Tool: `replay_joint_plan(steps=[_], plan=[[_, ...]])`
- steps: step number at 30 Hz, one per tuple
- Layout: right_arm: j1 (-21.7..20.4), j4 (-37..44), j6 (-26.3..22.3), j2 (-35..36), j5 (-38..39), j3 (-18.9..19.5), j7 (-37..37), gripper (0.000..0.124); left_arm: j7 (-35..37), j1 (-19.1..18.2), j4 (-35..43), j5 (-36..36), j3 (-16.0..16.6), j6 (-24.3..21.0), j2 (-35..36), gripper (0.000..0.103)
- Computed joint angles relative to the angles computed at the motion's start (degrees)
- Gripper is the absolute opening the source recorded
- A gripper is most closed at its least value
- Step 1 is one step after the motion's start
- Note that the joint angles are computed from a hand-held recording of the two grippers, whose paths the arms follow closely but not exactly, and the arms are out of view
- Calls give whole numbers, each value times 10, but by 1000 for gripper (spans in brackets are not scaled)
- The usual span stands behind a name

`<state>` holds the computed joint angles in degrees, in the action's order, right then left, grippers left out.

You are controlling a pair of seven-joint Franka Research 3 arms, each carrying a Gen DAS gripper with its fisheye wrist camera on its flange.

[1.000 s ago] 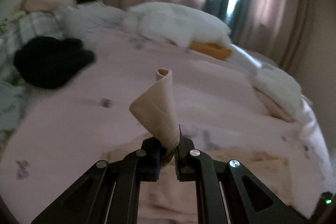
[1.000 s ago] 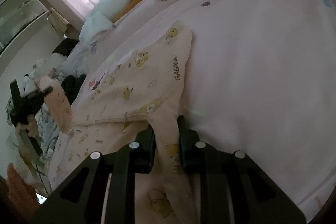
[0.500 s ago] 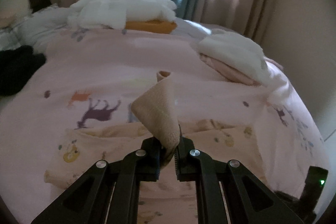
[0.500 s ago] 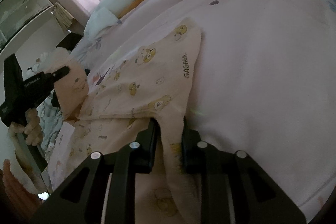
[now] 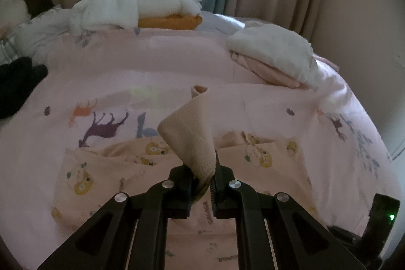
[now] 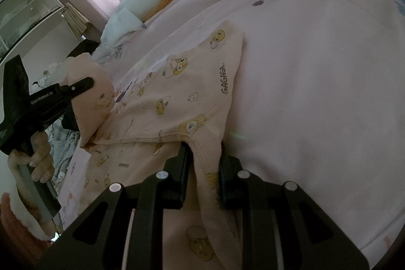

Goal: Fold small clothes
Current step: 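Grasp the sleeve cuff with the left gripper and lift it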

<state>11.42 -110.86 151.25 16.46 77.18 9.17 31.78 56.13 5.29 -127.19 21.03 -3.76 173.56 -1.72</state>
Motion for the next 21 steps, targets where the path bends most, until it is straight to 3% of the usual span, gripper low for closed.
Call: replay_joint_plan(steps=[2,5,8,12,19,21], plan=[[0,0,0,0,1,0,0,22,-11,0,1,11,-2,4,2,10],[1,0,1,0,-1,0,3,22,35,-10,2,-46,-3,1,6,10],[1,1,3,1,-3,0,3,22,43,-15,1,-57,-5,7,10,10],[2,1,5,1,-5,1,5,22,-12,-15,12,18,-7,9,20,10],[1,1,6,1,-6,2,6,22,-25,-32,27,38,-12,23,37,10],[1,2,5,2,-5,2,6,22,3,-35,30,5,-20,27,42,10]])
